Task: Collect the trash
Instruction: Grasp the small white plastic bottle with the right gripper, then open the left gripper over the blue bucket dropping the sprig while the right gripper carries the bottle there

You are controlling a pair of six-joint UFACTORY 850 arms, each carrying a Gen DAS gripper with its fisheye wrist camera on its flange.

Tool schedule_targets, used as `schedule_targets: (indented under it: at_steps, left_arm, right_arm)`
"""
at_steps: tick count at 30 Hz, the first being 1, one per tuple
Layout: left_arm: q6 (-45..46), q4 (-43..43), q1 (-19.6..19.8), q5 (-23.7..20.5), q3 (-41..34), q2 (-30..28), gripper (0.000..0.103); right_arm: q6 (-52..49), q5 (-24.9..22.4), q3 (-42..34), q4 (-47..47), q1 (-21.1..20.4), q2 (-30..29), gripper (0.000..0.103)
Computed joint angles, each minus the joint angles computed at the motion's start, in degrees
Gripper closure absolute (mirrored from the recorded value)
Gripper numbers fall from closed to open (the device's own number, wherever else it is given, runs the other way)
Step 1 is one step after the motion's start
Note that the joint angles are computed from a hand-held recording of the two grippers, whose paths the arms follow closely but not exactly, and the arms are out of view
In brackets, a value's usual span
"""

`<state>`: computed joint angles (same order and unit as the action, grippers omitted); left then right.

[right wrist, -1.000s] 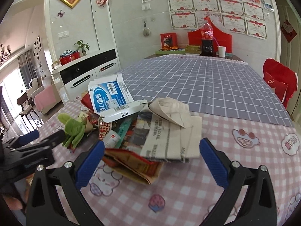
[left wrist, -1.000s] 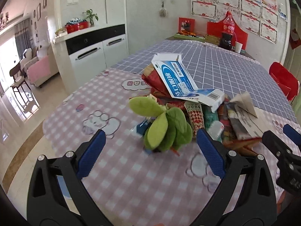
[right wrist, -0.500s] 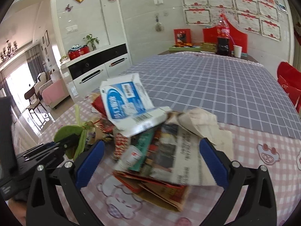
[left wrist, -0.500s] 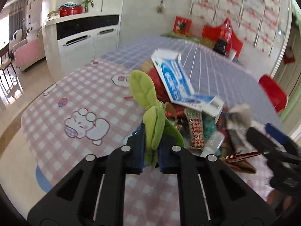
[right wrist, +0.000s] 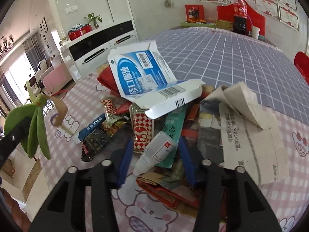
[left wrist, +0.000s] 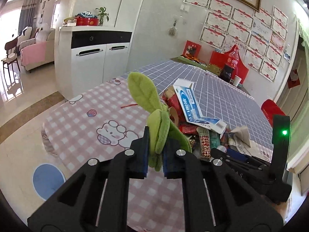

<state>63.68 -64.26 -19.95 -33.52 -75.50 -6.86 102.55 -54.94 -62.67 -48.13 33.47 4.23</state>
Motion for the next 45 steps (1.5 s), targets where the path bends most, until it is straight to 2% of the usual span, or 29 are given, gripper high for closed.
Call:
schedule_targets:
  at_steps: [3,4,7,9,11,17,20,23,26,27,29,31,34,36,38,40,43,45]
  left_arm:
    - [-0.59,0.77,0.27,-1.50,-0.75,-0.87,0.092]
    - [-0.31,0.70,0.35,-2.03,-0.93,-1.11,0.092]
    - [1.51,-0.71,1.00,-3.17,-0.64,-1.15,0.092]
    - [2.30,-1.57,1.65,-4.51,-0.90,-1.25,0.092]
    - [3.54,-3.25,2.51,-5.94,-1.04,-1.19,0.092]
    - [5.20,-7.88,6.66,-10.50,-1.73,-1.19,0.092]
    - [5.50,-9.32,9.41,-11.81,-2.24,-1.35,0.092]
    - [5.52,-10.28,12.52,-12.15,-2.85,-1.86,0.092]
    - [4.74,-9.69,16.65,-9.79,-3.45,-3.00,0.092]
    - [4.04,-9.12,17.79,-8.76,-3.69,-3.55,0.092]
    - [1.91,-7.10,20.16,-5.92,-4.39,-5.06,0.092]
    - [-2.81,-2.29,22.32,-2.71,-5.99,-7.66,0.092]
    - [-11.70,5.95,24.51,-0.19,-8.96,-12.27,0.092]
    - [-17.86,12.23,25.14,0.80,-11.25,-15.59,0.092]
    - [-23.19,17.40,25.55,0.92,-14.13,-19.36,0.092]
    - [-28.62,23.42,25.30,1.95,-16.61,-22.83,0.092]
    - [-33.33,27.44,25.09,0.28,-20.81,-27.74,0.092]
    - [-37.13,32.11,24.49,-0.05,-23.94,-30.53,0.091]
  right_arm:
    - [-2.26,-0.13,-0.88,1.31,-0.73,-1.31,0.064]
    - [-2.24,-0.01,-0.94,1.20,-0.70,-1.49,0.071]
    - [-1.86,-0.06,-1.20,0.29,-0.40,-1.76,0.072]
    - [-0.67,-1.18,-1.39,-1.52,0.43,-1.76,0.073]
    - [1.27,-2.26,-1.65,-3.81,1.53,-1.20,0.078]
    - [2.60,-6.17,-5.22,-10.02,5.25,-1.87,0.079]
    - [1.54,-5.26,-8.31,-12.44,6.46,-3.65,0.079]
    - [-1.74,-0.75,-13.22,-14.44,7.05,-7.33,0.079]
    - [-6.29,8.19,-19.13,-13.47,6.36,-12.67,0.079]
    - [-9.22,12.81,-22.25,-11.80,5.78,-15.71,0.079]
    - [-15.82,18.81,-27.96,-7.03,4.95,-21.08,0.079]
    - [-22.81,22.64,-33.64,-1.62,4.55,-26.33,0.079]
    - [-37.65,25.91,-44.58,11.46,4.12,-35.91,0.079]
    - [-48.52,25.37,-53.10,21.71,3.52,-43.20,0.079]
    - [-56.71,22.71,-61.62,29.86,2.98,-50.20,0.079]
    - [-61.37,18.81,-70.82,34.31,2.65,-57.22,0.079]
    - [-63.90,13.28,-82.43,36.87,2.47,-65.52,0.079]
    - [-65.16,7.83,-93.55,38.49,1.91,-72.67,0.079]
